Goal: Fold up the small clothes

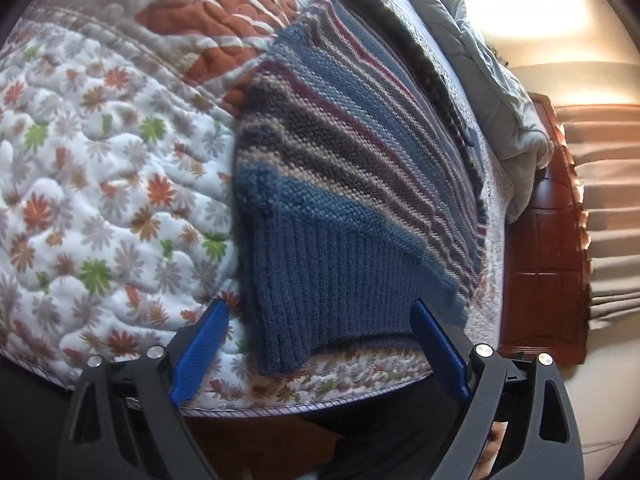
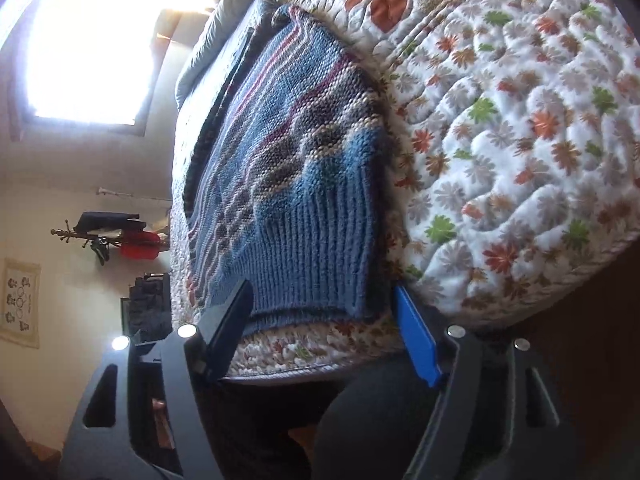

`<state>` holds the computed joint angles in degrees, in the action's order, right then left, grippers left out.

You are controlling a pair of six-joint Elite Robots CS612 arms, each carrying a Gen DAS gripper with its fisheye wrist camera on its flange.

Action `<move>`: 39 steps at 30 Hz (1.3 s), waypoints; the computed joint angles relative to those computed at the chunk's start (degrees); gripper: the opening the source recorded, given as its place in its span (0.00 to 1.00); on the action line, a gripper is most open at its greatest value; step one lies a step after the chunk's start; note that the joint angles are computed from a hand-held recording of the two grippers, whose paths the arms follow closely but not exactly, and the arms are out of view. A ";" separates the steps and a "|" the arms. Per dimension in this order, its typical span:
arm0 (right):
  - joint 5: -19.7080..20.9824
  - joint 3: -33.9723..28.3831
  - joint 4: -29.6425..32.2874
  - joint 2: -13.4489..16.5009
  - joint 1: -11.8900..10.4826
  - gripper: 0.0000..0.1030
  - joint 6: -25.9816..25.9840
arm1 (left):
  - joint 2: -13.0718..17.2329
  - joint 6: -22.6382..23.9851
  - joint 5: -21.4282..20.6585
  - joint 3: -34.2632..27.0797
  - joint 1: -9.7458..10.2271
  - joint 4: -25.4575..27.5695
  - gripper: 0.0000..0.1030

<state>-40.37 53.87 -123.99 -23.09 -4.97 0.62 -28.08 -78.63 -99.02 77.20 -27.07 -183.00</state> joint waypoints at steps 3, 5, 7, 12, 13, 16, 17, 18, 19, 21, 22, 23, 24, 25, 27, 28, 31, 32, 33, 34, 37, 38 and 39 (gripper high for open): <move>0.91 -0.71 1.34 0.42 0.30 0.69 -0.08 | -0.06 -0.72 0.13 0.47 0.11 -0.34 0.73; 1.18 -1.30 1.82 0.79 0.41 0.69 0.59 | 0.25 -1.10 -0.79 0.86 0.30 -1.38 0.46; 1.34 -1.91 1.88 1.15 0.49 0.69 1.39 | 0.70 -1.49 -1.62 0.57 0.37 -1.53 0.42; 0.64 -3.35 1.50 1.98 0.57 0.40 3.40 | 1.13 -3.13 -1.37 1.91 0.60 -4.89 0.11; 0.84 -3.70 2.07 2.19 0.56 0.20 3.09 | 1.33 -3.51 -1.49 2.05 0.59 -5.77 0.10; 1.02 -3.57 0.53 2.37 0.24 0.08 4.34 | 1.57 -3.91 -1.07 2.65 0.45 -8.04 0.09; 1.33 -3.40 0.21 2.28 0.16 0.08 4.28 | 1.47 -3.74 -0.74 3.20 0.40 -9.14 0.09; 1.70 -3.11 -0.25 2.19 0.05 0.07 4.19 | 1.32 -3.37 -0.39 3.61 0.34 -9.94 0.08; 2.20 -2.88 -0.72 1.98 -0.01 0.07 3.86 | 1.11 -3.04 0.03 4.11 0.26 -11.13 0.08; 3.01 -2.61 -1.21 1.61 -0.15 0.07 3.20 | 0.61 -2.52 0.77 5.14 0.17 -13.31 0.08; 3.80 -2.52 -1.52 1.42 -0.25 0.07 2.82 | 0.42 -2.52 1.28 5.41 0.11 -14.25 0.08; 4.23 -2.28 -2.04 1.14 -0.28 0.07 2.61 | 0.16 -2.49 1.90 5.81 0.02 -15.65 0.08; 4.46 -2.26 -2.65 0.89 -0.24 0.07 2.56 | -0.12 -2.54 2.63 6.14 -0.07 -16.84 0.08; 5.15 -2.35 -3.22 0.72 -0.30 0.07 2.70 | -0.36 -2.56 3.29 6.43 -0.11 -17.84 0.08; 6.28 -2.72 -3.99 0.56 -0.42 0.07 2.91 | -0.80 -2.58 4.64 6.96 -0.21 -20.44 0.08; 6.88 -2.97 -4.35 0.47 -0.46 0.07 2.91 | -1.00 -2.51 5.21 7.05 -0.24 -21.22 0.08; 8.72 -4.24 -4.74 0.36 -0.52 0.07 2.70 | -1.60 -1.82 6.90 7.27 -0.18 -24.61 0.07; 9.16 -4.78 -4.99 0.40 -0.53 0.07 2.65 | -1.85 -1.42 7.38 7.29 -0.14 -25.45 0.07; 9.44 -5.13 -5.52 0.41 -0.46 0.07 2.91 | -2.03 -0.98 7.67 7.16 -0.11 -26.07 0.07; 9.85 -5.84 -5.93 0.51 -0.44 0.07 3.03 | -2.26 -0.44 7.83 7.01 -0.04 -26.36 0.07; 10.51 -8.73 -6.00 1.17 -0.07 0.07 3.15 | -2.99 1.66 8.15 6.27 0.28 -26.47 0.07; 10.57 -9.57 -6.11 1.35 0.10 0.07 3.30 | -3.27 2.50 8.12 5.98 0.45 -26.23 0.07; 10.68 -10.72 -6.00 1.70 0.20 0.07 3.38 | -3.48 3.27 8.02 5.61 0.64 -25.98 0.07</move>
<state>-29.68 43.15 -129.98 -21.39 -4.77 3.99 -31.56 -75.35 -91.00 82.81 -26.43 -208.98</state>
